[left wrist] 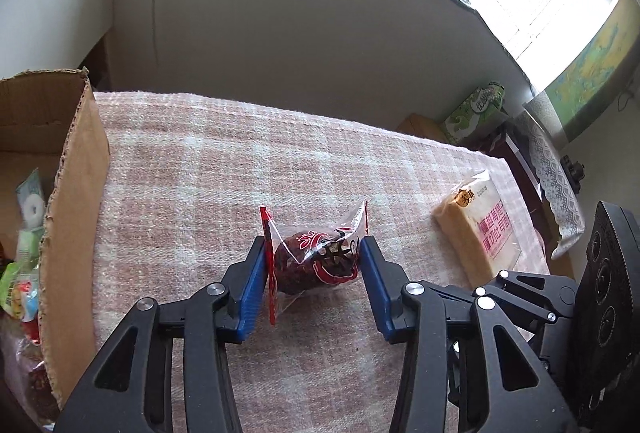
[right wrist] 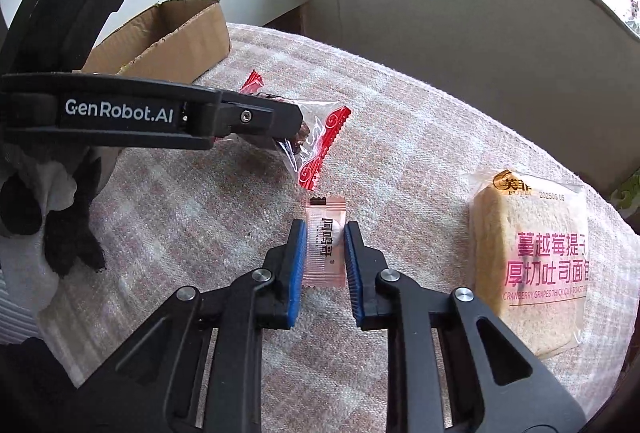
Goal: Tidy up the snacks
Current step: 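Grasp the red-sealed dried-meat bag with the left tool while the right tool grasps the small pink packet, then carry the meat bag in the left tool while the right tool carries the pink packet to the box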
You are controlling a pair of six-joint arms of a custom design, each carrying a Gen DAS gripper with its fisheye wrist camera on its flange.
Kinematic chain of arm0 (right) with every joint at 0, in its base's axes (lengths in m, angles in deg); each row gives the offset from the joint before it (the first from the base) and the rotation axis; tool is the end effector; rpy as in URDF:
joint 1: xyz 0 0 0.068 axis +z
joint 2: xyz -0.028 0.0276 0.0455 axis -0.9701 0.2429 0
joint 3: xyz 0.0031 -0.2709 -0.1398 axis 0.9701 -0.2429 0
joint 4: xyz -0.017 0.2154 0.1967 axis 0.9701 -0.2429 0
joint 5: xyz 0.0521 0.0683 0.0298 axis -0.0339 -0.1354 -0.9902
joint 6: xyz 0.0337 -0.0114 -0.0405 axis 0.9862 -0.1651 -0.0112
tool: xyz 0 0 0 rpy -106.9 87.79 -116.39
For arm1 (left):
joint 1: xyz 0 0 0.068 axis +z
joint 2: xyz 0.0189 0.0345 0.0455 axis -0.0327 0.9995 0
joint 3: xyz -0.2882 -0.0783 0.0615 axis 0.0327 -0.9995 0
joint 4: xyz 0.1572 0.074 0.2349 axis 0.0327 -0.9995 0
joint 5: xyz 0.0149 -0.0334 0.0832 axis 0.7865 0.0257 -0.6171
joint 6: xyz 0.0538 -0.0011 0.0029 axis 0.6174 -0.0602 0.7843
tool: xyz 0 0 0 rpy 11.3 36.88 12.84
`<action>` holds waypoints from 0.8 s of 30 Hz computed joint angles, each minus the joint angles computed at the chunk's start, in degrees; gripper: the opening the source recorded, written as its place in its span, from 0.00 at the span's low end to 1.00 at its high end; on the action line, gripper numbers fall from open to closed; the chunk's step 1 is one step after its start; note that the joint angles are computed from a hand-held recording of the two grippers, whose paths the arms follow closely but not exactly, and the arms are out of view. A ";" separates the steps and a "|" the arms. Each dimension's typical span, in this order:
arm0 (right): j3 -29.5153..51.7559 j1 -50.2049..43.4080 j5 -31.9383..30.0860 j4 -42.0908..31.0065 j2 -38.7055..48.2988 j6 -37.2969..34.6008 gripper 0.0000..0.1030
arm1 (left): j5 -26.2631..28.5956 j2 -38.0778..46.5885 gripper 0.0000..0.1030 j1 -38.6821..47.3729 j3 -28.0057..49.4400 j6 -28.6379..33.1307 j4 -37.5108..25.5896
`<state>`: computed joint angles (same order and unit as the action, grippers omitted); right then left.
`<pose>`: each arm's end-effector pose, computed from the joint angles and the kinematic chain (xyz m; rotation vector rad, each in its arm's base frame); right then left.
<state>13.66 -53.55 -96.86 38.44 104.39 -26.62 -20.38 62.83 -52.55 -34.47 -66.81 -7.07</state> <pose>0.1801 0.0817 0.1002 -1.0254 2.4055 0.2723 0.1473 -0.1646 0.1262 -0.2778 2.4878 -0.4884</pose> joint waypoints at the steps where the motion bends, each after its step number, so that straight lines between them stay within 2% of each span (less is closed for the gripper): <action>1: 0.04 -0.47 -0.17 -0.59 -0.62 -0.18 0.19 | -0.49 -1.01 0.43 -0.45 -0.08 -0.51 -0.75; 5: 0.39 -2.13 -1.17 -6.87 -7.65 -0.77 0.19 | -2.48 -5.88 0.43 -2.47 0.05 -2.39 -5.30; 11: 2.55 -2.06 -2.11 -16.34 -17.72 -0.25 0.19 | -7.52 -15.64 0.43 -6.19 1.30 -5.62 -16.28; 18: 6.99 5.48 -0.05 -17.69 -17.78 5.84 0.19 | -15.17 -26.30 0.43 -12.59 3.11 -12.41 -32.33; 24: 9.59 14.19 2.50 -15.46 -15.01 11.51 0.19 | -21.05 -32.95 0.43 -18.93 4.49 -21.50 -46.69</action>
